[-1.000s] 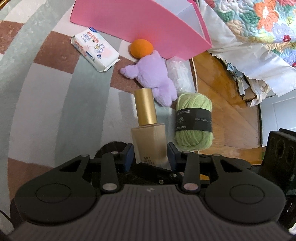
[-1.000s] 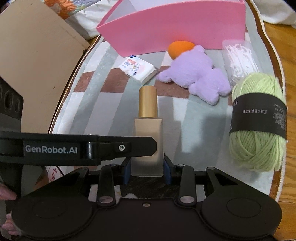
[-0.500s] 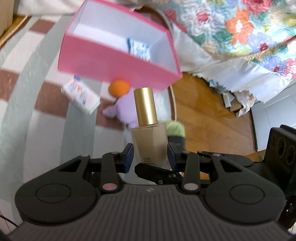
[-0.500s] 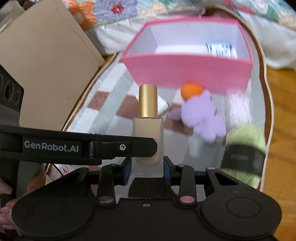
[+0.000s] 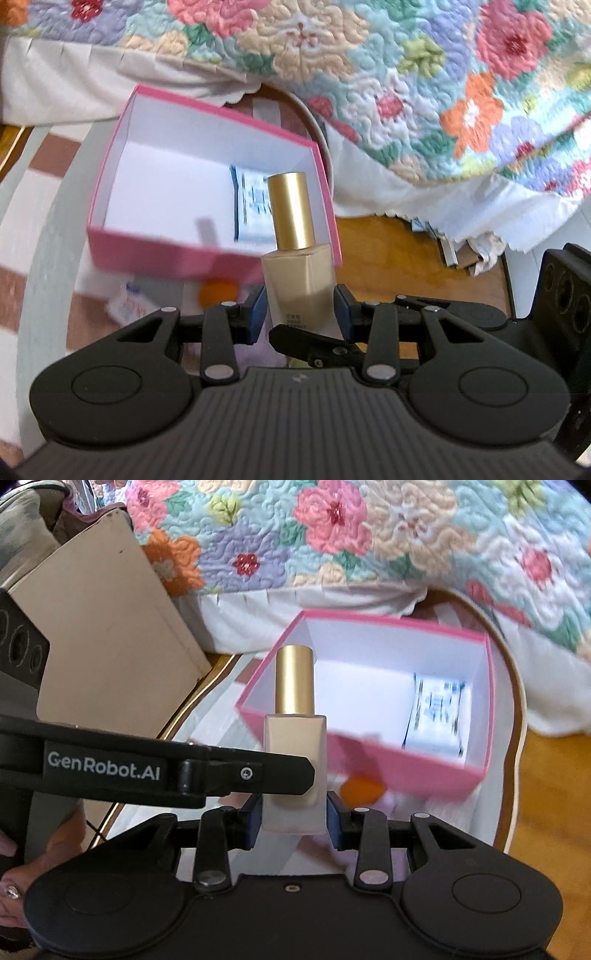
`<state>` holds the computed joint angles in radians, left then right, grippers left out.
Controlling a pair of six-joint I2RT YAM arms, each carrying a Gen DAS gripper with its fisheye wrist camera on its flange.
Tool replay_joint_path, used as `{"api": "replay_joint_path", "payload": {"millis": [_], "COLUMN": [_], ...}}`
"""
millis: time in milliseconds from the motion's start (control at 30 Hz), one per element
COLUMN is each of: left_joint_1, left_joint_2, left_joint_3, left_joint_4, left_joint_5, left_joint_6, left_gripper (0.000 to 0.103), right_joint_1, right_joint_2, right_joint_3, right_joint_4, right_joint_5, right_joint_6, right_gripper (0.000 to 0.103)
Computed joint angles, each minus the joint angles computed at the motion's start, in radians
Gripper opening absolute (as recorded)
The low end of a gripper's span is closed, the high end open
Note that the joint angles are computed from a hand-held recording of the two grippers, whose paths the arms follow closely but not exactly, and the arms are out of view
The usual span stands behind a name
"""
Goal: Organize objects
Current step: 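Lift the foundation bottle with the right gripper and carry it into the pink box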
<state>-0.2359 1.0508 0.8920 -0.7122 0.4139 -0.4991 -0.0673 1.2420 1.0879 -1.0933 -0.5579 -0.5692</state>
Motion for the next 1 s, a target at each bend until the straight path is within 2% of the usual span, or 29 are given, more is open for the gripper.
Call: {"api": "replay_joint_path", "payload": {"millis": [233,333,433,667,833,1000], "left_joint_1": [0.044,0.03,0.031,0.059,0.089,0.107], "left_joint_2": [0.29,0.39,0.501,0.752,0.885,0.982], "left_joint_3": [0.156,0.212,0.27,0.369,0.416,0.443], "left_joint_4": [0.061,0.087,0.108,0.169,0.205,0.242], "left_joint_5": [0.065,0.039,0.013,0.03,0.082,0.13], "left_joint_6": [0.01,0.02,0.026,0.041,0.046,0.012], "left_gripper": [0.038,0.038,0.038,0.038,0.038,0.037], "right_joint_1": [0.032,0.03,0.037,0.06,0.087,0.118], "right_joint_2": [0.274,0.379,0.463,0.685,0.827,0.906], "right_joint_3": [0.207,0.287,0.321,0.405,0.494,0.551], "right_joint_4": [0.035,0.03,0.076,0.178,0.188,0.194], "right_joint_5": [0.044,0.053,0.05,0.04,0.076,0.146], "right_joint_6": [-0.041,-0.058,-0.044,0.104,0.23,0.286], "right_gripper": [0.041,0.041,0.041,0.041,0.041,0.041]}}
